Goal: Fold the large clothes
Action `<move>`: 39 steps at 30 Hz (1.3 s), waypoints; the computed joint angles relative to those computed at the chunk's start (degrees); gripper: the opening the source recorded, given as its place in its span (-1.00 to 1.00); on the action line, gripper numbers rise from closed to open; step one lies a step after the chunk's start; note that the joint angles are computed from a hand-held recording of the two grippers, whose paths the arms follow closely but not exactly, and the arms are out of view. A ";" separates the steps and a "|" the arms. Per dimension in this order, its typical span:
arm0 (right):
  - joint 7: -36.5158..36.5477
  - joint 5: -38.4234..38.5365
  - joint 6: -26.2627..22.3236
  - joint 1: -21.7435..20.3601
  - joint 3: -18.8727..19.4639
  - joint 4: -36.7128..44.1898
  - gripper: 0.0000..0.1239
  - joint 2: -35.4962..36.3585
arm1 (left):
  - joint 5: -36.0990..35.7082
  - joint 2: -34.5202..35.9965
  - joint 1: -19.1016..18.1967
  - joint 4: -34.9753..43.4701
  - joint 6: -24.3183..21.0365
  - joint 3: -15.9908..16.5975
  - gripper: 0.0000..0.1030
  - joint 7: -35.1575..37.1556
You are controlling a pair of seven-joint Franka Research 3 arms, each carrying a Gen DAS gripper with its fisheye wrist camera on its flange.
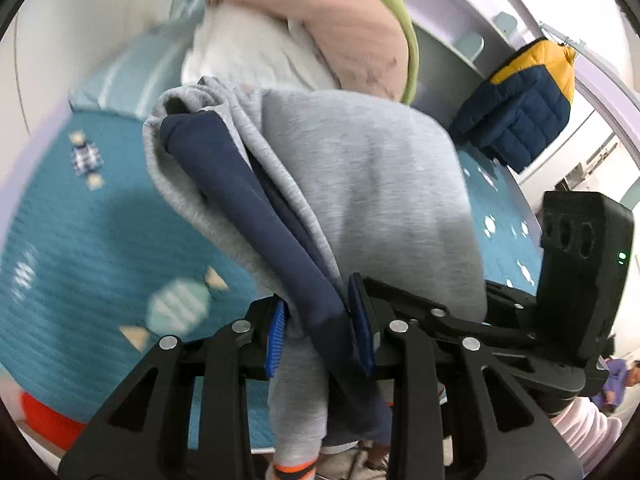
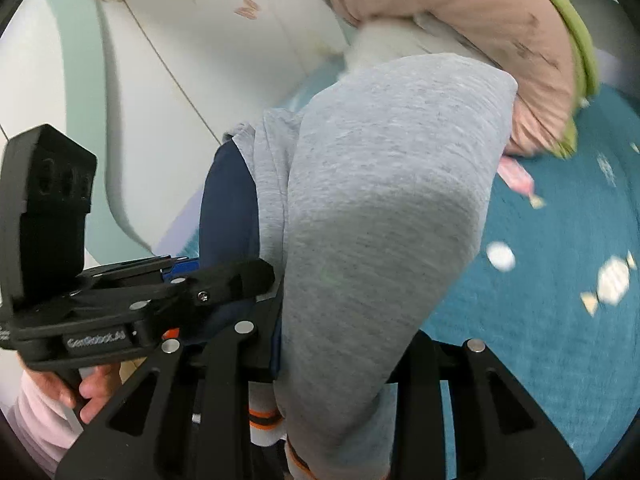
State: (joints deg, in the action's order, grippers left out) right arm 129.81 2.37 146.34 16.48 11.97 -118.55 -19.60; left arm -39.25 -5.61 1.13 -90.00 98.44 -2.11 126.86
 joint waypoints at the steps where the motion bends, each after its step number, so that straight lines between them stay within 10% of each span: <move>1: -0.29 0.82 1.52 0.20 -0.34 1.66 -0.54 1.74 | 0.15 0.89 0.03 2.01 0.70 -0.02 -0.43 -0.20; 15: -5.49 10.83 6.49 4.16 -5.10 21.81 -0.50 26.77 | 15.71 20.73 3.68 24.70 5.47 -4.98 -0.43 -7.75; 18: -0.60 7.97 -2.86 4.95 -7.19 26.68 -0.36 32.17 | 20.90 25.76 4.35 27.35 4.81 -5.11 -0.43 -12.67; 22: 8.90 2.24 -8.64 6.58 -9.92 23.75 -0.09 31.67 | 19.16 25.15 8.21 22.61 7.27 -6.58 -0.32 -10.71; 23: 12.09 -0.58 -8.14 6.95 -10.59 22.44 0.20 30.81 | 19.70 24.87 8.35 21.92 7.99 -6.59 -0.24 -10.06; 26: 15.22 4.07 0.94 4.56 -9.96 13.59 0.23 26.08 | 20.10 23.52 8.70 18.77 9.89 -6.73 -0.11 -8.02; 29: 22.14 -8.35 2.30 4.94 -10.34 12.39 0.23 23.89 | 18.99 23.99 8.39 18.07 8.96 -7.12 -0.12 -8.92; 31: 18.40 -14.20 0.98 4.90 -9.35 14.91 0.07 24.19 | 18.55 23.71 8.02 16.83 8.66 -7.48 -0.13 -8.82; 35: 2.76 -5.44 -13.27 4.61 -7.01 25.02 -0.92 29.94 | 19.23 24.39 6.15 14.88 6.89 -7.94 -0.75 -9.89; 39: 0.55 4.15 -22.66 4.14 -7.28 29.71 -1.00 37.26 | 29.73 27.90 2.50 13.22 6.04 -6.01 -0.84 -15.68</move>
State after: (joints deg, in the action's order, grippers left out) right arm 130.36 6.52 123.68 20.62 4.69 -88.83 17.66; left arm -9.52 22.29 3.63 -76.77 104.47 -8.12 111.18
